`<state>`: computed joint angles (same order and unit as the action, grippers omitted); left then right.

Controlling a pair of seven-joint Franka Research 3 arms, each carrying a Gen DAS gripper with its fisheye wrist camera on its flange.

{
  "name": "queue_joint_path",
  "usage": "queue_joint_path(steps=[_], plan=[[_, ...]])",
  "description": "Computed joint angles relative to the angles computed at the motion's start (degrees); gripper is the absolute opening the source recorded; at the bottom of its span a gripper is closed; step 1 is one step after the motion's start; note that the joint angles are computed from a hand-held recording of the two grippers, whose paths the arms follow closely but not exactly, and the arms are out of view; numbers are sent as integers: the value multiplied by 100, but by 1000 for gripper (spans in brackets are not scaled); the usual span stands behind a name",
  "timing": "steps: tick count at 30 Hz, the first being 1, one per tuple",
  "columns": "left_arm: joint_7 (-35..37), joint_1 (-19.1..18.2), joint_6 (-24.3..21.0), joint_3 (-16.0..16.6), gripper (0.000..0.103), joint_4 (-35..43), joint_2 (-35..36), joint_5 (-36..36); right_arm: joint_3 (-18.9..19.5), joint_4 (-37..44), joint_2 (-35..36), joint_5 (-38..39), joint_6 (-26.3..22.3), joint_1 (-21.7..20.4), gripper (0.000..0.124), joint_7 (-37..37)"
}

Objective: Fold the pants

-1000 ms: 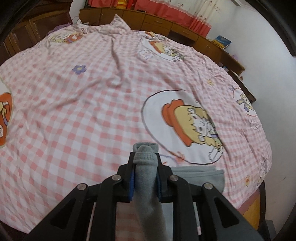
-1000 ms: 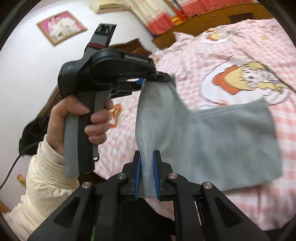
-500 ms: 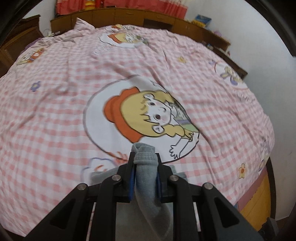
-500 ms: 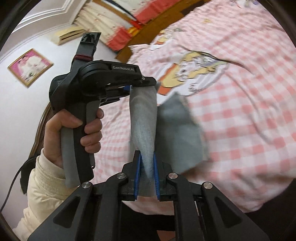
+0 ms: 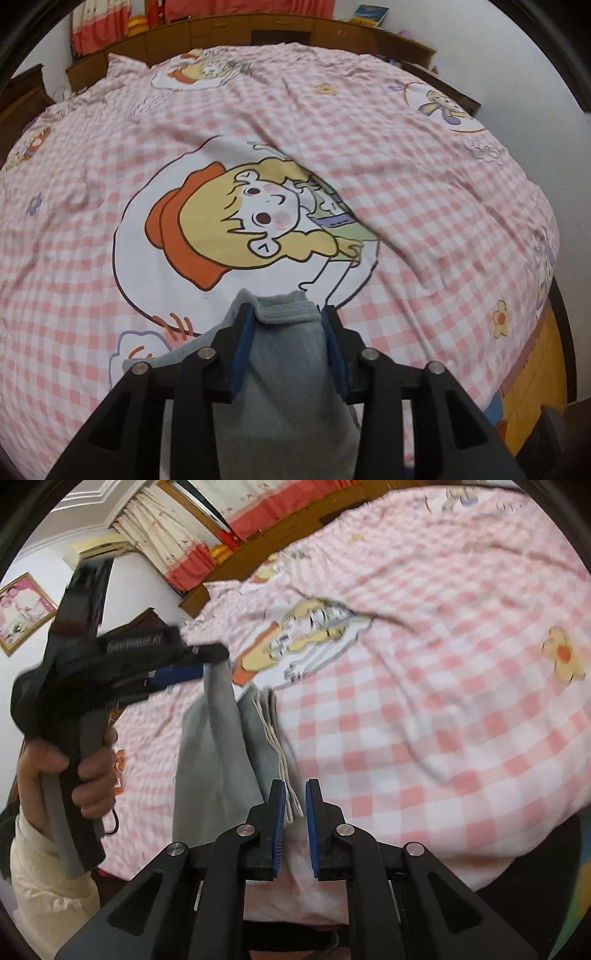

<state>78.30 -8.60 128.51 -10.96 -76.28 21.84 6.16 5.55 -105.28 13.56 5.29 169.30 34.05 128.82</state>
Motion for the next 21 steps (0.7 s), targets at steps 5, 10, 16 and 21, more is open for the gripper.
queue_joint_path(steps=[5,10,16,21], plan=[[91,199,452,-49,50,-753,-581,-347,280,221,75,55,296,-126,14,-764],[-112,276,1073,80,56,-1831,-1413,-251,38,836,389,-208,-72,218,15,-1229],[-294,384,1802,253,63,-3302,-2484,-266,-488,1654,966,-970,-1041,532,48,-146],[-232,418,2198,505,66,-4211,-2967,-960,556,1847,1376,762,-991,-393,48,-1279]])
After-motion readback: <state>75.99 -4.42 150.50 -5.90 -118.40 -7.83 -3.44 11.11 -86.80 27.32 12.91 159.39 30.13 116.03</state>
